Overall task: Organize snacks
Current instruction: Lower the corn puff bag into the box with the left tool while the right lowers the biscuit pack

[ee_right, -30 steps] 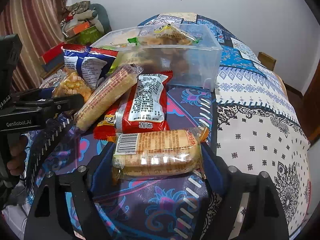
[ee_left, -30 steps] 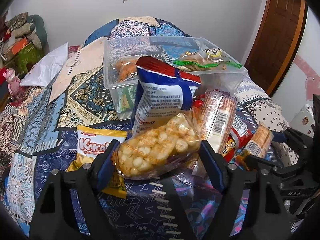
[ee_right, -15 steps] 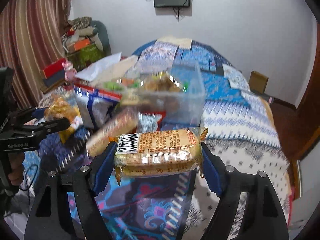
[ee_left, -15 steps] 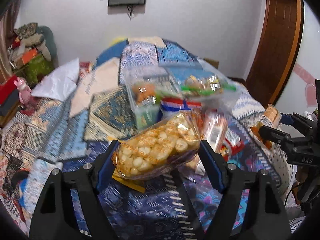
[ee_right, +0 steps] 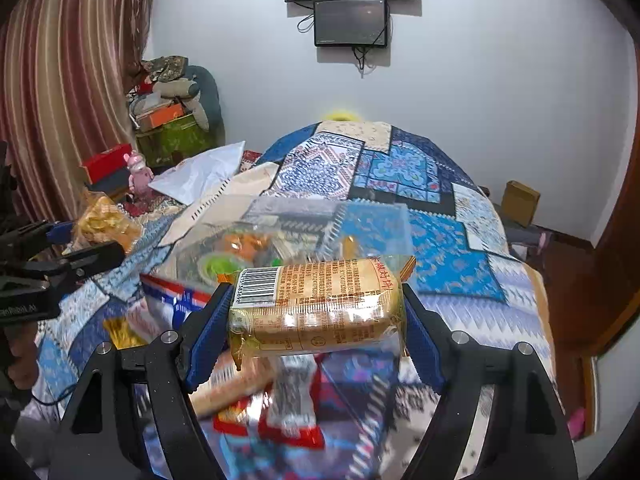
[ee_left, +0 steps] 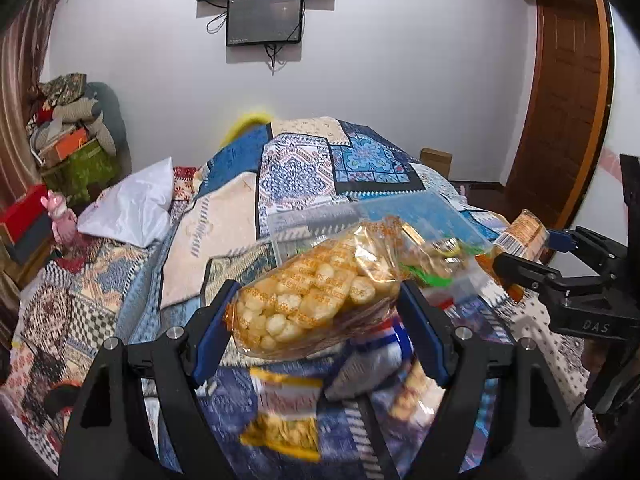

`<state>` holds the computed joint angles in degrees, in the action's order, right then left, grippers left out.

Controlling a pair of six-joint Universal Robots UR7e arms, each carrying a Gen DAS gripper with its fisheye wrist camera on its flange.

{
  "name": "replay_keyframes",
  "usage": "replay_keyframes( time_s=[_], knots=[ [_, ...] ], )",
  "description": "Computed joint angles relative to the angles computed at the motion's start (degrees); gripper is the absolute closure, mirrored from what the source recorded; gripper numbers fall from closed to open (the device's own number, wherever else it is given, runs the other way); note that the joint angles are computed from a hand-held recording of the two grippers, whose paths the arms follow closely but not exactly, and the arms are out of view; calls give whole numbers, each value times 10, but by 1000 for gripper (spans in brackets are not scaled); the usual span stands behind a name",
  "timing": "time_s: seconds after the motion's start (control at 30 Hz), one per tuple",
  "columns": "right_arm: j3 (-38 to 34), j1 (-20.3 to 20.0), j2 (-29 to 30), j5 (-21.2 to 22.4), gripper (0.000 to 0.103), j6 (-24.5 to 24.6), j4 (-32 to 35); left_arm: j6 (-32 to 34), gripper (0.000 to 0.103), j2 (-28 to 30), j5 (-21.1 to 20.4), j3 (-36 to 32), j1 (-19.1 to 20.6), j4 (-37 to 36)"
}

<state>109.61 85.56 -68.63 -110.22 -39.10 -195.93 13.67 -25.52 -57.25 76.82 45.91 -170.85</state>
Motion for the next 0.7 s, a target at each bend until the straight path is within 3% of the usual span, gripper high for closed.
replay_keyframes(
  time_s=[0.33,0.5,0.7],
  knots=[
    [-87,4,48,-2,26,11,67,-13,25,67,-13,-139,20,102],
    [-138,8,85,-33,26,-7,83,-22,25,102,-28,-208,32,160],
    [-177,3,110,-46,26,-9,100,-10,25,151,-11,-286,37,198]
  ],
)
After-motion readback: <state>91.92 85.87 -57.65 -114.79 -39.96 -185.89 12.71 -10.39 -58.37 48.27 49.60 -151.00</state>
